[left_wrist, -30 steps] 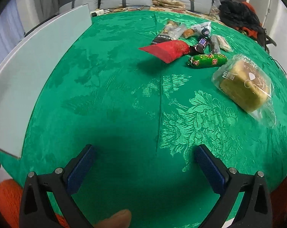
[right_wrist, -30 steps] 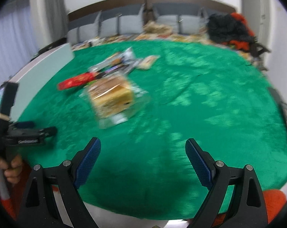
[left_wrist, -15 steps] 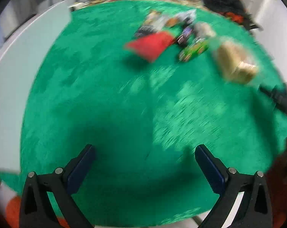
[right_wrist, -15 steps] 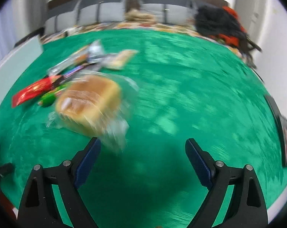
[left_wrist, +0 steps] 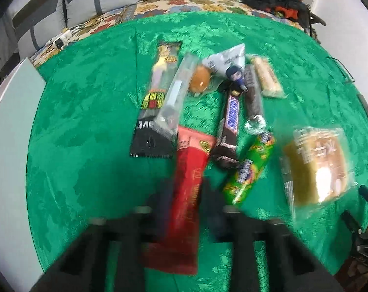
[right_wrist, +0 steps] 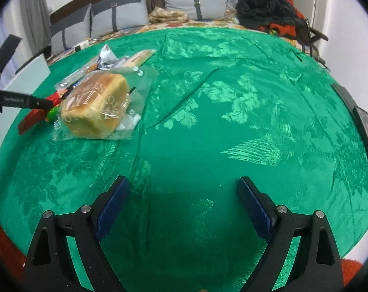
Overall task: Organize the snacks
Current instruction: 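Grasp the red snack packet with the left tool while the right tool approaches the bread bag, then grasp the bagged bread loaf with the right tool while the left tool lifts the red packet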
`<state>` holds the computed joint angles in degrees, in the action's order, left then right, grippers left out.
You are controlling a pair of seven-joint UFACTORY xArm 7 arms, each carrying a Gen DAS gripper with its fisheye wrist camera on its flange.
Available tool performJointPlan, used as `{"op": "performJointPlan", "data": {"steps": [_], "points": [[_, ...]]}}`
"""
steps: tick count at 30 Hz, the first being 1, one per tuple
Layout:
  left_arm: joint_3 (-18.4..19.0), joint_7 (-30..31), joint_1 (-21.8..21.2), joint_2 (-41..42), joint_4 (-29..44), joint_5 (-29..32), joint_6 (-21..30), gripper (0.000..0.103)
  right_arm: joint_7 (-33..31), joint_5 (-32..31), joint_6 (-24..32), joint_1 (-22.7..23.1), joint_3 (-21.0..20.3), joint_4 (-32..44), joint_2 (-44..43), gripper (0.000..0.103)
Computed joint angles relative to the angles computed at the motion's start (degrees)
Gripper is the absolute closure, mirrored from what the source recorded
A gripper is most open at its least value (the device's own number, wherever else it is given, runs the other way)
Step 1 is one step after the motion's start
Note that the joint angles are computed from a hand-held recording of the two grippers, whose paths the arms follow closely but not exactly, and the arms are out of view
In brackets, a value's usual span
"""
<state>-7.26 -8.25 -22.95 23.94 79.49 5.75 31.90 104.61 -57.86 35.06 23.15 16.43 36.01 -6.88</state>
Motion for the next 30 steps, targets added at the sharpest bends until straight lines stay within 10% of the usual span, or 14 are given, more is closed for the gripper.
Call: {"op": "performJointPlan", "data": {"steps": [9, 13, 17, 22, 30], "points": [[-3.70, 4.99, 6.22, -18.62, -28.03, -14.49, -12.69, 0.084, -0.40, -0.58, 3.28, 0.62, 0.19, 1.78, 2.11, 0.009], [-2.36, 0.46, 5.15, -22.63, -34.57, -10.98, -16.38, 0.028, 3.76, -3.51, 5.02, 1.55, 0.01, 2.07, 2.68, 0.009], [-1.78, -3.32, 4.97, -21.81, -34.68, -6.83, -17.79, 0.024, 7.13, -6.34, 6.81, 2.78, -0.09, 2.12, 3.10, 0.009], [1.78, -16.44, 1.77, -19.16, -32.46, 11.83, -17.11, 0.028, 7.57, -6.96, 6.91, 3.54, -0.37, 1.88, 3.07, 0.009], [-1.48, -8.60, 3.98, -20.56, -34.73, 6.37, -20.62, 0.085, -2.70, -6.87, -9.05, -3.18, -1.18, 1.82, -2.22, 0.010]]}}
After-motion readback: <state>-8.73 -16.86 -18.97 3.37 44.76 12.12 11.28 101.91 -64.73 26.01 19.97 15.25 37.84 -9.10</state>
